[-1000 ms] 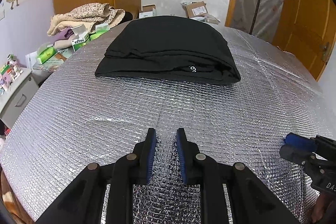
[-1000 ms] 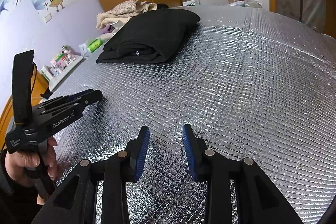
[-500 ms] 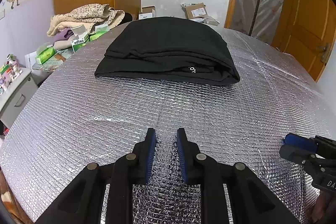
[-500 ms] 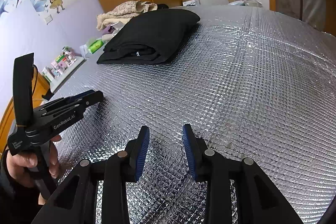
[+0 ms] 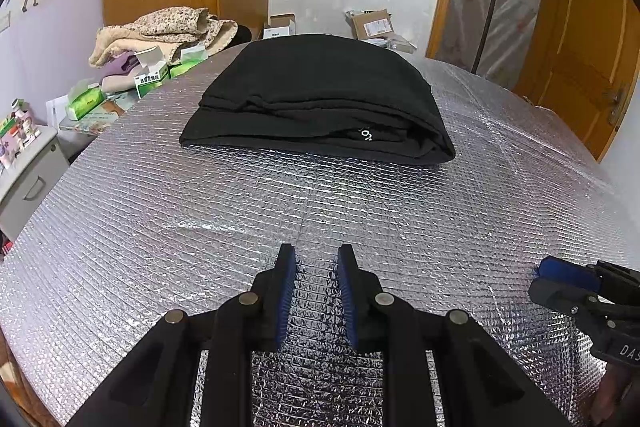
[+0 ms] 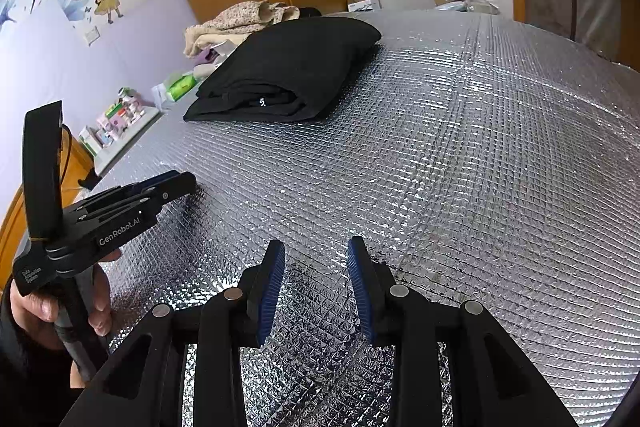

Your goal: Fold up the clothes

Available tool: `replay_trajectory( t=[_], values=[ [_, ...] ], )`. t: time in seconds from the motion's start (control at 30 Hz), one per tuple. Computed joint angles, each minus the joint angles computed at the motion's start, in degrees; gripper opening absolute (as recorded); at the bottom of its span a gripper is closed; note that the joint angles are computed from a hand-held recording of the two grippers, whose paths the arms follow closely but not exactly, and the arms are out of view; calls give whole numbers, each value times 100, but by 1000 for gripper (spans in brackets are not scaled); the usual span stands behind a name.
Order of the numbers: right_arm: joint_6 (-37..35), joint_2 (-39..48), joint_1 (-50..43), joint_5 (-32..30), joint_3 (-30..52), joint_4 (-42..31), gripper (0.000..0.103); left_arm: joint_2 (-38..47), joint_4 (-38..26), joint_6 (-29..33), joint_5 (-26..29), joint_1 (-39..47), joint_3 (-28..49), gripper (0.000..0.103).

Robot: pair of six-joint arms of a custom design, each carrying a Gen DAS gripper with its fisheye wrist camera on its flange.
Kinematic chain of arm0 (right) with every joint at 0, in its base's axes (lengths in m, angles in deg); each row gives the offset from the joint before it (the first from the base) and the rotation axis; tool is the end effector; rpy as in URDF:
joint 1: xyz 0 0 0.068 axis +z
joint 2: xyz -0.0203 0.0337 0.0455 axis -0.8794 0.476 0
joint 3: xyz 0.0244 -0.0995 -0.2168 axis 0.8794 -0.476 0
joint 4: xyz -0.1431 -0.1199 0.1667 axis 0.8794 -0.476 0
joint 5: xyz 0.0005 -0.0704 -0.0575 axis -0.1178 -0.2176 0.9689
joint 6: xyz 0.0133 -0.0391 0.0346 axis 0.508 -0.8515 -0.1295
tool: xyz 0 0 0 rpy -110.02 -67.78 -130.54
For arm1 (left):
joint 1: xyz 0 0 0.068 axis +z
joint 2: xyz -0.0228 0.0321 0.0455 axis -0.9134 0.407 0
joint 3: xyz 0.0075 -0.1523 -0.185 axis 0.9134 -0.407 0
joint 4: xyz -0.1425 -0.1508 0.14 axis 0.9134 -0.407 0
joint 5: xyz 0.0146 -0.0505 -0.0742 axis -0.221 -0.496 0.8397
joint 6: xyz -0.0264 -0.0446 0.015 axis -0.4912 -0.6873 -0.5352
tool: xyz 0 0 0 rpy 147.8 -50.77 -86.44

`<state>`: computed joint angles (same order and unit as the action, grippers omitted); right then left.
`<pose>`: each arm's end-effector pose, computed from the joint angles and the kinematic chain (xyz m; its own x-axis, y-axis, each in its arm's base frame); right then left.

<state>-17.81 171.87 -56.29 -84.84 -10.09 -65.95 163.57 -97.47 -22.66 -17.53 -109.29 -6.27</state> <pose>0.2923 0.0428 0.0811 -0.7367 -0.2102 -0.6427 -0.4675 0.8450 0.2595 0.2855 -0.2468 0.1401 -0.7208 -0.1049 -0.6852 -0.0611 0.9942 -0.0879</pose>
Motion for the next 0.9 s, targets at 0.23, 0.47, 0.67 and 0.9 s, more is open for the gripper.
replay_trajectory(
  t=[0.23,0.47,0.67,0.9],
  values=[
    [8,-10,18,25,0,-3,34,-35,75,47,55,19,-51,25],
    [18,-5,25,30,-5,11,34,-87,275,148,209,35,-171,34],
    [21,4,28,34,-7,24,34,28,110,151,73,-52,-10,35],
    [6,9,2,5,0,11,35,11,49,196,82,-19,24,35]
  ],
)
